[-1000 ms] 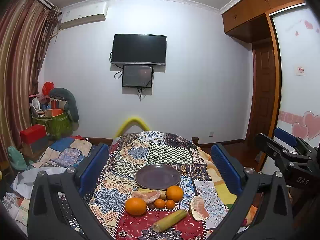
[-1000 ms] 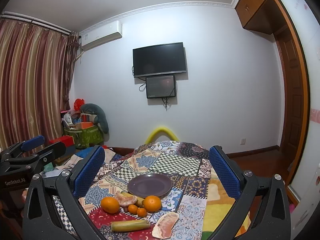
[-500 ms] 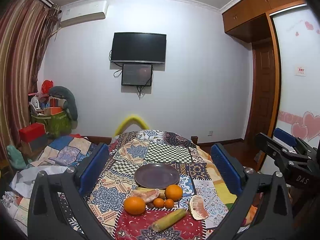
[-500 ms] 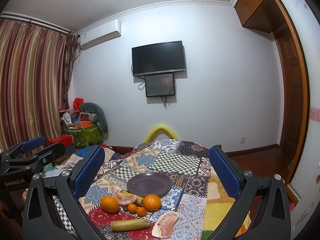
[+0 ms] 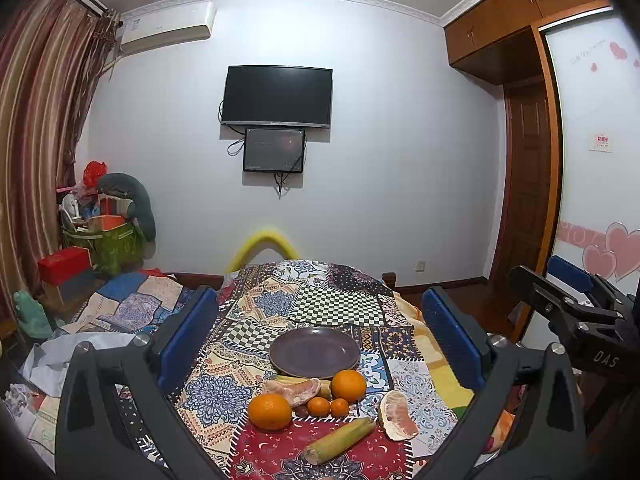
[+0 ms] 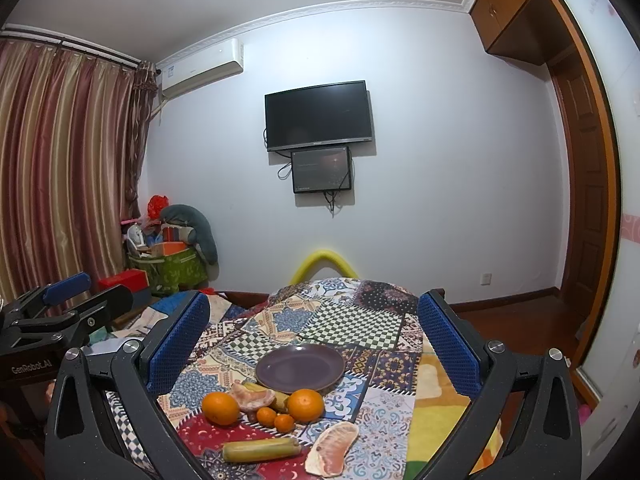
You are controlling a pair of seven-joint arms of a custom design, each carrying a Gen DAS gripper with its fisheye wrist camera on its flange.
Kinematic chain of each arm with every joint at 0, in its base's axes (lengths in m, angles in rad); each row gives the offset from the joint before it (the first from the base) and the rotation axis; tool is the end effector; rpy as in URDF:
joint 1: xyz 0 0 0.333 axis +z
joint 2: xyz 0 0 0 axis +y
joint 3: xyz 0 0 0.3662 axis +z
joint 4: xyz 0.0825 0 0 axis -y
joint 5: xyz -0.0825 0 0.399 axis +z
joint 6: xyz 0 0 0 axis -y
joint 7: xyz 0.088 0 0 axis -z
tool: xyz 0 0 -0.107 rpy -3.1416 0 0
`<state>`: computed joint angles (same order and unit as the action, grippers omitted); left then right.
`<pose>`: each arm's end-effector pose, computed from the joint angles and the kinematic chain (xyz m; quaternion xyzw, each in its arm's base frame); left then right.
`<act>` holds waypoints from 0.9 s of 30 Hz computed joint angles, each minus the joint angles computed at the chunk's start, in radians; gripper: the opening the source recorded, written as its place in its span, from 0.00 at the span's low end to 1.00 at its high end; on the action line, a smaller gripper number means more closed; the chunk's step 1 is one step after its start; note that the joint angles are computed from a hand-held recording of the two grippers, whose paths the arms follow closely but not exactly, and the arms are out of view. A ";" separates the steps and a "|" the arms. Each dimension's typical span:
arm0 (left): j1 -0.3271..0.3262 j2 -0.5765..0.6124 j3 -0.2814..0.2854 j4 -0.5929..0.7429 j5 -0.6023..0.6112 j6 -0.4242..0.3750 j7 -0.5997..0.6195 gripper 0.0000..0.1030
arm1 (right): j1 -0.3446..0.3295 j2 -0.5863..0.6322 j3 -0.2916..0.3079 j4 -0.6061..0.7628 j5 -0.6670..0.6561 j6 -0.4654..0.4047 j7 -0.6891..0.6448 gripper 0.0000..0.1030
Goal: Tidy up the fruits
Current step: 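Move the left tool to the yellow cylinder while the right tool reaches the pomelo segment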
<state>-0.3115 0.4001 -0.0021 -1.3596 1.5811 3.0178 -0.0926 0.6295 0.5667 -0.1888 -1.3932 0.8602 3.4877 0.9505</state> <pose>0.6820 -0.2987 0.6216 -0.5084 0.5780 -0.5035 0.3922 0.7071 0.2854 0.5817 -0.5597 0.4956 -0.4031 0.5279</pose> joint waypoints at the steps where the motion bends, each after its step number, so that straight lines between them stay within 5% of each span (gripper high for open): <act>1: 0.001 0.000 0.000 0.000 -0.002 0.001 0.002 1.00 | -0.001 0.000 0.001 0.000 0.000 0.000 0.000 1.00; 5: 0.007 0.006 -0.002 0.003 -0.020 0.017 0.024 1.00 | 0.004 0.004 -0.010 0.005 0.005 -0.009 -0.001 1.00; 9: 0.018 0.028 -0.009 0.009 -0.128 0.040 0.135 1.00 | 0.056 0.022 -0.092 0.019 0.054 -0.043 -0.003 1.00; 12: 0.040 0.051 -0.030 0.006 -0.268 0.063 0.269 1.00 | 0.117 0.044 -0.198 0.021 0.078 -0.101 0.029 1.00; 16: 0.154 0.110 -0.202 0.009 -0.579 0.016 0.635 1.00 | 0.228 0.099 -0.401 0.013 0.088 -0.198 0.136 1.00; 17: 0.155 0.120 -0.209 0.013 -0.608 0.006 0.666 1.00 | 0.241 0.113 -0.439 0.013 0.078 -0.234 0.167 1.00; 24: 0.145 0.208 -0.239 0.085 -0.782 -0.119 0.905 1.00 | 0.241 0.155 -0.505 0.012 -0.032 -0.405 0.302 1.00; 27: 0.166 0.259 -0.295 0.129 -0.890 -0.177 1.044 0.92 | 0.221 0.175 -0.505 0.032 -0.090 -0.490 0.347 1.00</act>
<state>-0.1452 0.6588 -0.2968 -1.2304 0.6915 2.8408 0.9519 0.8501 0.7421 -0.6933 -1.3611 0.7700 2.9981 1.2970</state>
